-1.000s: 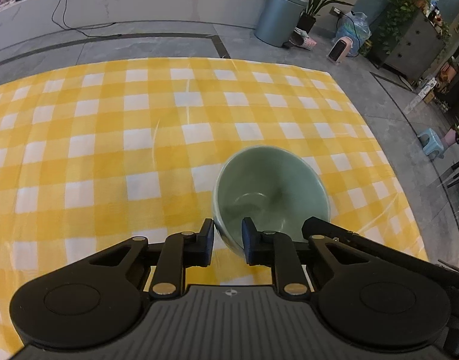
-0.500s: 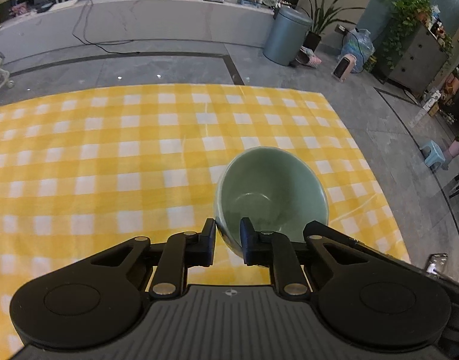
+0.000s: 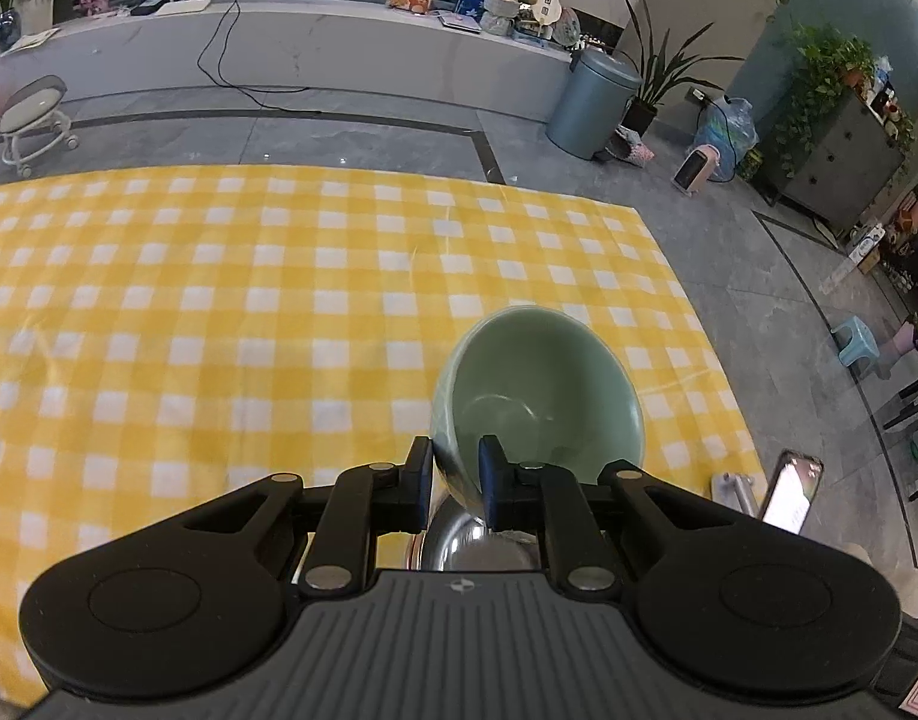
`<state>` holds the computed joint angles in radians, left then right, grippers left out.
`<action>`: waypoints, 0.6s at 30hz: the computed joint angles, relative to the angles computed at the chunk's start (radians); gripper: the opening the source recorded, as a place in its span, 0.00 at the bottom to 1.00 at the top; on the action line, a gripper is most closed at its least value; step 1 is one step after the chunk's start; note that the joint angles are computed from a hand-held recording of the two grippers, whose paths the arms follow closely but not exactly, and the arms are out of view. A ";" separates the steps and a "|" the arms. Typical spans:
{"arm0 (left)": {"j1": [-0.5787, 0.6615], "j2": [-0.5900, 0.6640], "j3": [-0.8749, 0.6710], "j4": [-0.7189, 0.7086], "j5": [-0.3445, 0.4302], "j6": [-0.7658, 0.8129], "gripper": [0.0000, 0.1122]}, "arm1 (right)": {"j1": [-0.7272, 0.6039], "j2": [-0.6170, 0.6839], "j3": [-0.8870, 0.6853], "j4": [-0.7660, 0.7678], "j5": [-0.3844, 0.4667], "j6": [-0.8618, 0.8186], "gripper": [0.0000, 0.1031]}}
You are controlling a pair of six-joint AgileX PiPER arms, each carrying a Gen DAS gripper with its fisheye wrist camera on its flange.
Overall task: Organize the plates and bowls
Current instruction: 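Lift the green bowl with both tools and carry it over the orange bowl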
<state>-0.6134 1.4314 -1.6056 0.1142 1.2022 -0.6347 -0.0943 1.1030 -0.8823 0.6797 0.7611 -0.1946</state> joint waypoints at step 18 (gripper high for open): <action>-0.040 -0.044 0.163 -0.073 -0.049 -0.018 0.16 | -0.120 -0.162 0.165 0.013 0.117 -0.058 0.09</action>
<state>-0.6530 1.3876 -1.4430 0.0408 1.1531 -0.6531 -0.2147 0.9408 -0.7178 0.6924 0.8778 -0.2522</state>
